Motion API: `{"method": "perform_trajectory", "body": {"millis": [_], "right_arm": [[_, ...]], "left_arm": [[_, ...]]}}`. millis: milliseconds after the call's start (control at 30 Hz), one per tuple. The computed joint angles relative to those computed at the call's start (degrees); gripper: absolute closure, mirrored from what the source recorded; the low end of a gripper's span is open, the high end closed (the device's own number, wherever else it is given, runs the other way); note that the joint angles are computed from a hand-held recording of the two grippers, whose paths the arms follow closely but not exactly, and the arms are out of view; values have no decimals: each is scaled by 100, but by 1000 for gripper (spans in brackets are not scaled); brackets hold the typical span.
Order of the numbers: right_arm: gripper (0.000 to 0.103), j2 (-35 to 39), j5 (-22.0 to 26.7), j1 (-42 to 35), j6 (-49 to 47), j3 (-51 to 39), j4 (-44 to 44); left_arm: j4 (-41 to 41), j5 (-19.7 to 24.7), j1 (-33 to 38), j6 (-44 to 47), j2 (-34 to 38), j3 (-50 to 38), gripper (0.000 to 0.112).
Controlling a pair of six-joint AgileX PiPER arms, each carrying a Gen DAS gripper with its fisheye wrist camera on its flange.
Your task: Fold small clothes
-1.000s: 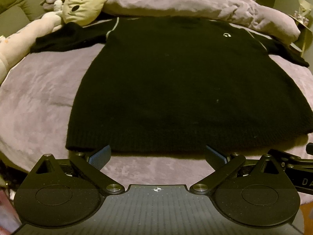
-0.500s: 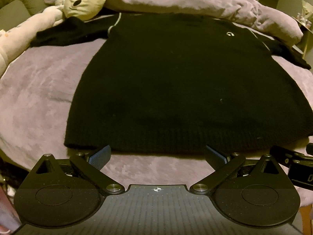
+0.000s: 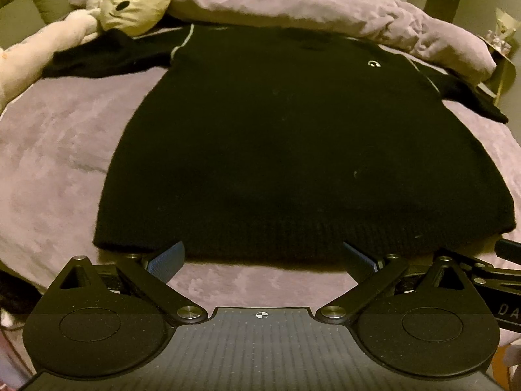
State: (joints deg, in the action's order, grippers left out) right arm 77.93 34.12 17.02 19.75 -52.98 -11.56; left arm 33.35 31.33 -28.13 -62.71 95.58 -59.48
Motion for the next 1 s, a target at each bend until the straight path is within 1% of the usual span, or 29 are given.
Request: {"method": "perform_trajectory", "body": {"millis": [233,467,567,733,933,1000], "right_arm": [[4,116,-3,-186,-66,-77,254],[4,287,-30,-227,-19,-118,234],[4,327,-144,-324,-155,-82,445],[4,411,-371,-636,-712,-29,1087],[5,615,-494,-867,-985,-41,1310],[7,693,-548,-969,-1153,-43,1491]], "left_arm": [[-231,-339,139,66,2,103,9],[-135,-175,60,91,254,-109,9],[-123,-131,54,100,357,-191,9],[-189,-89,85,183,548,-361,9],[-292,-50,109,358,829,-627,9],[-273,-20,98,396,933,-732,9]]}}
